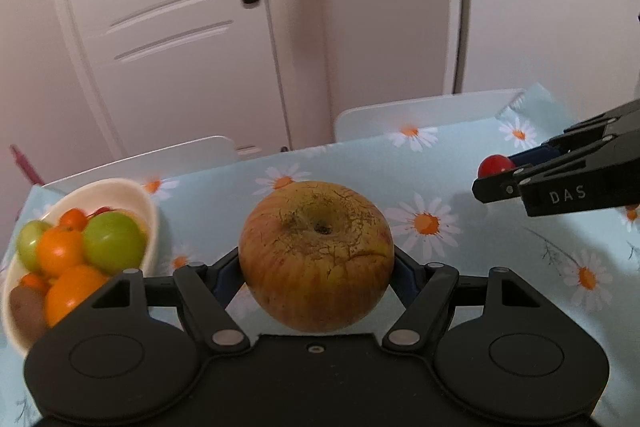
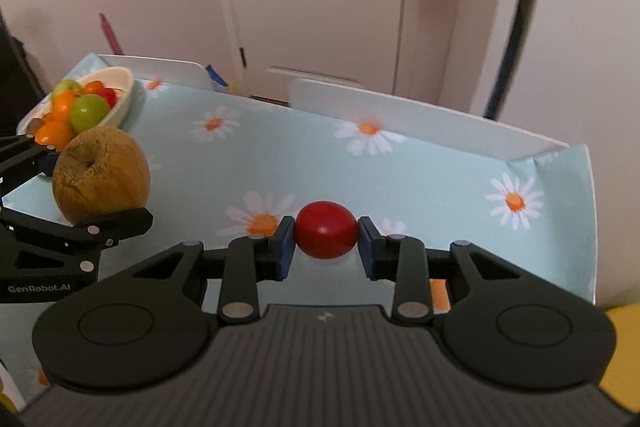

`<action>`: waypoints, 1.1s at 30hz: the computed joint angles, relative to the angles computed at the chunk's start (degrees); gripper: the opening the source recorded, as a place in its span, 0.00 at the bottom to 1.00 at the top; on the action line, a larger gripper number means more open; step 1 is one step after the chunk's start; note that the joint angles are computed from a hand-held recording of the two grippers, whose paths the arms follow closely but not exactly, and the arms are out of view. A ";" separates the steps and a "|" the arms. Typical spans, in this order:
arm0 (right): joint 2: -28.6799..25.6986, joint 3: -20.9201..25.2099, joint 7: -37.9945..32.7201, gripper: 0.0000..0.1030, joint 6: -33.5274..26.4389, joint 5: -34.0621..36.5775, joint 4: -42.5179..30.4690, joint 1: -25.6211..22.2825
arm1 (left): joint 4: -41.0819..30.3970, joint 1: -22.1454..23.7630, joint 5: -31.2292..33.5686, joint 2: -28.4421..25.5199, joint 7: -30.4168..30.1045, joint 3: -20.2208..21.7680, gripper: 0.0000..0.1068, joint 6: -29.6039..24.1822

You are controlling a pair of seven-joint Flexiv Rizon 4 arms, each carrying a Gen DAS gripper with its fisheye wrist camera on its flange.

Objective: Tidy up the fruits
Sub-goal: 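Carry the apple and the tomato over the cream dish with both grippers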

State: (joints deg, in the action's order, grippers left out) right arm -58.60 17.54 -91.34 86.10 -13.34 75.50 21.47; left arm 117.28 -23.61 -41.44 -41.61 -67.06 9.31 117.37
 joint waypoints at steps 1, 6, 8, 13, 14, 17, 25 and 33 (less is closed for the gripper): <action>0.19 0.81 -0.61 0.47 -0.22 -0.20 0.05 -0.27 | 0.54 -0.68 -1.00 0.56 -0.23 0.47 0.72 0.02; 0.96 4.73 -4.36 0.47 -1.98 -0.30 -0.35 -0.94 | 3.59 -5.04 -8.50 3.37 1.34 3.25 0.72 1.39; 0.98 6.42 -6.24 0.47 -2.69 0.09 -0.90 -1.04 | 4.95 -5.65 -11.45 4.62 2.51 3.25 0.72 2.87; 1.10 8.43 -9.94 0.47 -4.30 1.65 -2.60 0.49 | 8.11 -3.94 -14.93 7.49 4.61 1.60 0.72 6.52; 1.18 8.41 -10.26 0.47 -4.62 2.05 -3.00 1.11 | 8.72 -3.07 -14.89 8.08 4.89 1.15 0.72 6.94; 1.29 7.60 -10.14 0.47 -5.60 3.29 -4.58 3.53 | 10.72 0.31 -13.61 10.21 5.34 -0.32 0.72 7.73; -0.35 3.44 -6.08 0.47 -8.68 5.15 -11.31 10.89 | 14.38 12.61 -2.01 13.96 2.78 -2.88 0.72 6.70; -3.76 -1.48 0.18 0.47 -12.13 4.60 -19.27 17.14 | 14.61 25.74 15.96 14.29 -3.58 -4.04 0.72 3.03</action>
